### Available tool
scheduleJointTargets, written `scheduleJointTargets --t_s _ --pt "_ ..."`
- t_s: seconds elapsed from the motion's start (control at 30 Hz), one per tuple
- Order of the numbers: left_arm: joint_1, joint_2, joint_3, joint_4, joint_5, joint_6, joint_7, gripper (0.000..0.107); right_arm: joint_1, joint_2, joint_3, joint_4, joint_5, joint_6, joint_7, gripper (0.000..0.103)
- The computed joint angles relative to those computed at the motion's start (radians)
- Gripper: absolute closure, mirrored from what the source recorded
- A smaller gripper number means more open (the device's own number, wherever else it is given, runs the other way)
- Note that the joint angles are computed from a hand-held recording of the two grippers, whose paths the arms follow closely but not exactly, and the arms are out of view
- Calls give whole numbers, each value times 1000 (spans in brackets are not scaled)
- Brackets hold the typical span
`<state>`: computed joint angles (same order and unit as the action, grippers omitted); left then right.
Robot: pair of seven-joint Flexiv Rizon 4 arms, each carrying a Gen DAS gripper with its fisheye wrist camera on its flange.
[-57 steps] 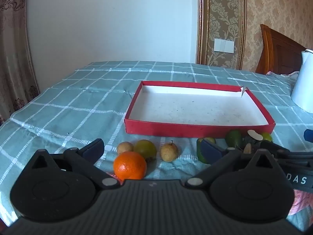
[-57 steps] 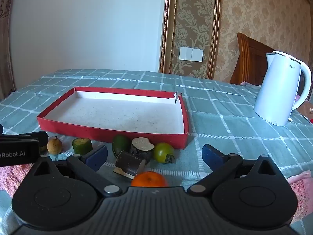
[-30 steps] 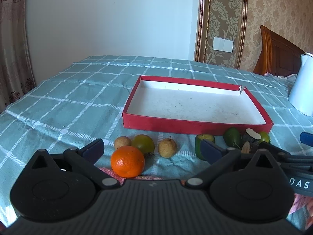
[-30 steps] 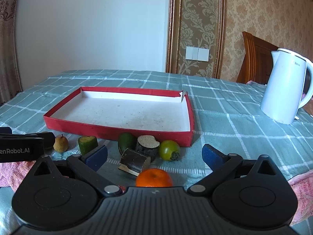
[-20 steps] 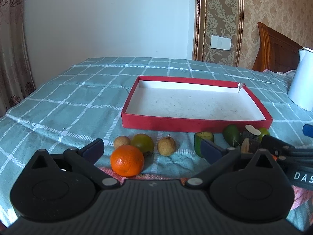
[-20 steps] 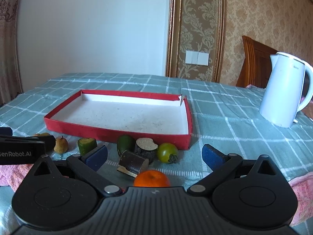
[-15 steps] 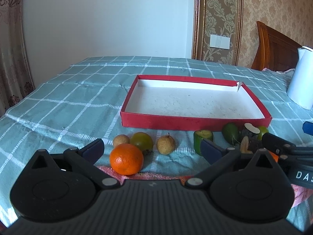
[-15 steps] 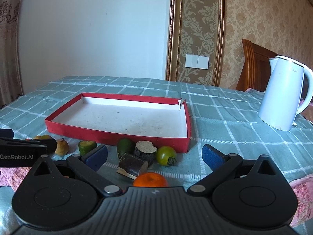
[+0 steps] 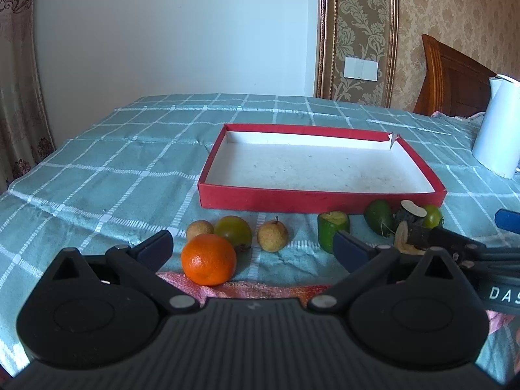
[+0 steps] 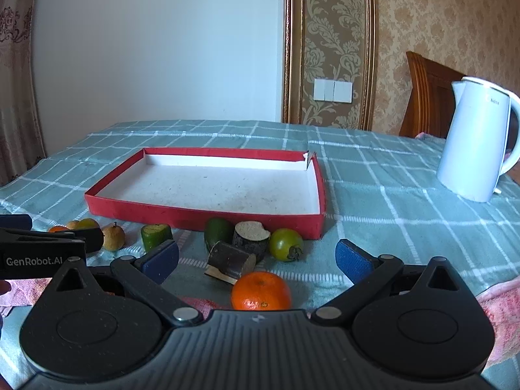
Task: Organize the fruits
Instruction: 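Move the right gripper toward the mandarin orange in front of the tray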
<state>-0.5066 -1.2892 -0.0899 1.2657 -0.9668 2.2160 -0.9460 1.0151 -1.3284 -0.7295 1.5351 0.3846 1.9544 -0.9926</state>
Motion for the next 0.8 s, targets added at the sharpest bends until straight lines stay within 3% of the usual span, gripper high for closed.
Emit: scheduleJointTargets --t_s 0.57,0.8 --pt "14 1 6 26 58 -14 -36 4 -11 5 19 5 37 19 -45 0" --pt "40 19 5 91 146 27 -106 4 9 -10 -10 43 53 20 -29 0"
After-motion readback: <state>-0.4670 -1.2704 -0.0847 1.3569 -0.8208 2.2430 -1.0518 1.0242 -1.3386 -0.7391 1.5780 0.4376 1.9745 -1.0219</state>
